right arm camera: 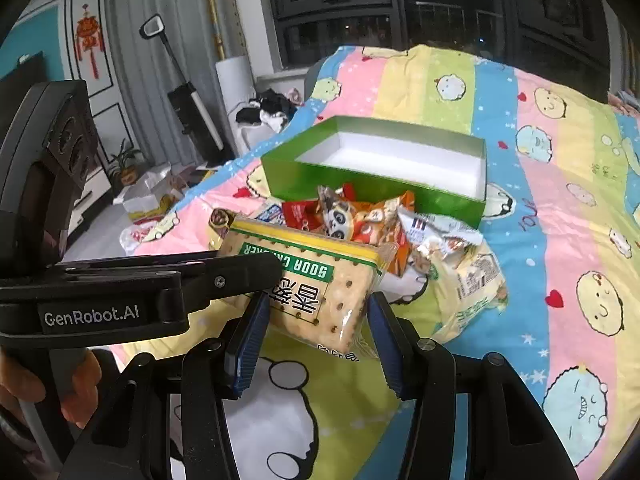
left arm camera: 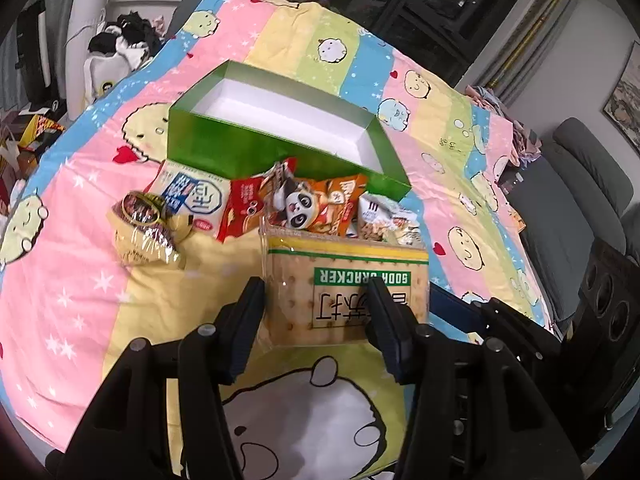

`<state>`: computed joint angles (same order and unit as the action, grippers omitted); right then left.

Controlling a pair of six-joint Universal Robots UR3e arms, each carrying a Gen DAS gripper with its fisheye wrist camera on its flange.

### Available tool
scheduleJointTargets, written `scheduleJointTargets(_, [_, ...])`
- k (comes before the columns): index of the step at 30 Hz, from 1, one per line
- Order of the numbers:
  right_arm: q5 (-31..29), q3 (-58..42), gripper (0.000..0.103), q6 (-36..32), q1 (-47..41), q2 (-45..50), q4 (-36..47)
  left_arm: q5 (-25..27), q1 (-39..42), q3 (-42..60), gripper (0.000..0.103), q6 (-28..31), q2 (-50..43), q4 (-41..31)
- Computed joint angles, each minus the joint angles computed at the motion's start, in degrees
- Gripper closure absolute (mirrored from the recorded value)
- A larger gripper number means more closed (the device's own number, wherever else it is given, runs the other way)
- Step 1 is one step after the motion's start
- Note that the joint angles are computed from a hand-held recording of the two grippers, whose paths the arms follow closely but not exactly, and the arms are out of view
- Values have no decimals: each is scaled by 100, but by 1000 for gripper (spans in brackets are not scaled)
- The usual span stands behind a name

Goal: Organize snacks
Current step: 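Grasp the soda cracker pack with the left gripper, then lift the cracker pack into the green box and release it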

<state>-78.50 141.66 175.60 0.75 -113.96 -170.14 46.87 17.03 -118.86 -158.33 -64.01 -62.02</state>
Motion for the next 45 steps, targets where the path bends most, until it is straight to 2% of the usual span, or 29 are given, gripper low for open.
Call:
scheduleJointTargets(21, [668,159,50,-204,-787,-75,-306,406,-741,511,51,-649,-851,947])
scheduleJointTargets(45, [866,-627,50,-184,-970,1192,-1237,715,-1215,1692,50,-1252,-2241,1905])
